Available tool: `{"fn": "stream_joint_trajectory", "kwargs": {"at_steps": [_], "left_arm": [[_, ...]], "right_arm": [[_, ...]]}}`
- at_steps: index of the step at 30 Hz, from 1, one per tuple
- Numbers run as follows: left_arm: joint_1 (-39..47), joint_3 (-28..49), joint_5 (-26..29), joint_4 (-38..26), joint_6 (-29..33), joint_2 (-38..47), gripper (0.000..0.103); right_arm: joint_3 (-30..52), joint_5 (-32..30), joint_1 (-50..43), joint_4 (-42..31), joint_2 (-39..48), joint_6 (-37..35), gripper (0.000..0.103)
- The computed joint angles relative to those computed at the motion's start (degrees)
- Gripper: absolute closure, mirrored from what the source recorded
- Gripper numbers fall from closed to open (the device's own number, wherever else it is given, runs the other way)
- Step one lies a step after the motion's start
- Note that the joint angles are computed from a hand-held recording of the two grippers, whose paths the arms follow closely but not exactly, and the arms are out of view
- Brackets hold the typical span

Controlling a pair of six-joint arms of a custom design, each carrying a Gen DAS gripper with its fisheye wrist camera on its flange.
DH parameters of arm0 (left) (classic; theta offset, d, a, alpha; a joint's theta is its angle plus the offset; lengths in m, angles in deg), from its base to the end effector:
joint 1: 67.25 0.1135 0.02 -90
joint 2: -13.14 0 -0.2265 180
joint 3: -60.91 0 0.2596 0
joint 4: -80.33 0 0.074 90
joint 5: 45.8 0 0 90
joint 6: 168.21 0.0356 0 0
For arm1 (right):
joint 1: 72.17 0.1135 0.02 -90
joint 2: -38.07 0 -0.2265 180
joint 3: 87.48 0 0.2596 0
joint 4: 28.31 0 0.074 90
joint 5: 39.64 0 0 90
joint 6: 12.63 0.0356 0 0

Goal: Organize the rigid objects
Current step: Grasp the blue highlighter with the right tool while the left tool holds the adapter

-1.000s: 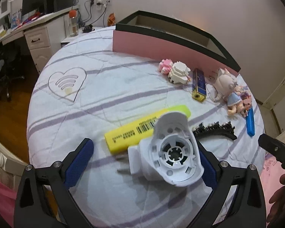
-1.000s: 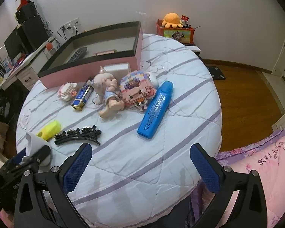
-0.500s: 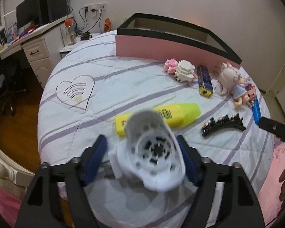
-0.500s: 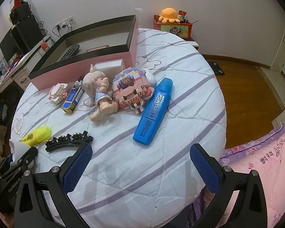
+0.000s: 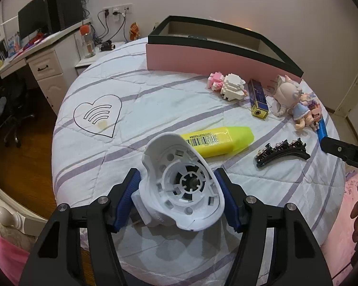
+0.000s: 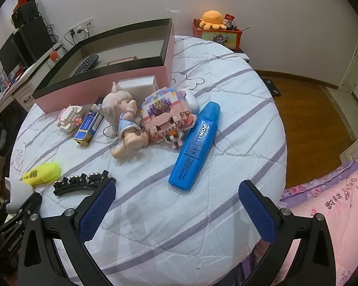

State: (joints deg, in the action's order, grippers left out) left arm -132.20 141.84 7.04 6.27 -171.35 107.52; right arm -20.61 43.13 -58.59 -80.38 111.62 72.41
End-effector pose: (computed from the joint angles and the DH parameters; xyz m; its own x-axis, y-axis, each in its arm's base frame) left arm 0.1441 -0.2574 0.1767 -0.6866 -0.4102 -0.6002 -0.4613 0.8839 -0.0764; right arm 0.2618 0.0678 0.2071 -0.8023 -0.2820 -0.5261 -0.3671 0.9281 0.0623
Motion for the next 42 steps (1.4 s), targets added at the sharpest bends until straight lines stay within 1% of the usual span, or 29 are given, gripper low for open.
{"fn": "stream_joint_trajectory", "kwargs": {"at_steps": [2, 5, 8, 10, 12, 15, 17, 20, 21, 23, 25, 28, 33, 37, 42], "left_arm": [[-0.17, 0.51, -0.25, -0.89, -0.26, 0.09, 0.038], [-0.94, 2.68, -1.53, -4.45, -0.94, 0.74, 0.038], [-1.32, 3.81, -2.27, -6.02, -1.00, 0.46, 0.038], [-1.21, 4.05, -2.67, -6.49, -0.73, -0.32, 0.038], [-0.79, 4.14, -3.10, -6.62, -0.19, -0.91, 0.038], [0.53, 3.81, -3.05, -5.50, 1.65, -1.69, 0.038], [1.21, 3.46, -2.83, -4.55, 2.59, -2.03, 0.038], [2.35, 3.17, -2.50, -3.38, 4.27, -2.42, 0.038], [2.79, 3.05, -2.41, -3.01, 4.81, -2.57, 0.038], [3.42, 2.85, -2.33, -2.54, 5.64, -2.97, 0.038], [4.00, 2.72, -2.51, -2.52, 6.17, -3.52, 0.038], [4.39, 2.53, -2.91, -2.89, 6.33, -4.04, 0.038], [4.99, 3.31, -2.70, -2.98, 7.10, -3.73, 0.038], [5.10, 4.18, -2.58, -2.51, 8.02, -3.20, 0.038], [5.26, 5.16, -2.85, -2.74, 8.97, -3.35, 0.038]], "right_arm": [[0.07, 0.59, -0.03, 0.42, 0.52, 0.41, 0.000], [0.23, 1.33, -0.58, 1.23, 1.63, 1.08, 0.000], [0.68, 1.41, -1.26, 2.49, 3.46, 2.03, 0.000], [1.09, 2.25, -0.80, 3.71, 4.85, 2.50, 0.004], [1.35, 3.76, -0.44, 4.86, 5.99, 2.91, 0.006], [2.30, 4.67, -0.63, 6.53, 8.22, 3.91, 0.015], [3.04, 5.76, -0.39, 7.45, 9.25, 4.18, 0.026], [3.66, 6.79, 0.26, 8.38, 10.21, 3.53, 0.034], [3.44, 6.92, 0.44, 8.84, 10.08, 3.22, 0.041], [3.10, 6.73, 0.93, 9.09, 9.52, 2.89, 0.067], [2.69, 6.76, 1.33, 8.84, 8.78, 2.49, 0.074], [2.14, 3.64, -0.44, 8.27, 7.88, 1.59, 0.077], [0.91, -2.42, -3.50, 5.52, 5.00, 0.04, 0.077], [-0.16, -4.25, -4.34, 4.07, 2.04, -0.01, 0.077], [0.77, -6.98, -5.42, 0.87, -1.88, -0.46, 0.077]]}}
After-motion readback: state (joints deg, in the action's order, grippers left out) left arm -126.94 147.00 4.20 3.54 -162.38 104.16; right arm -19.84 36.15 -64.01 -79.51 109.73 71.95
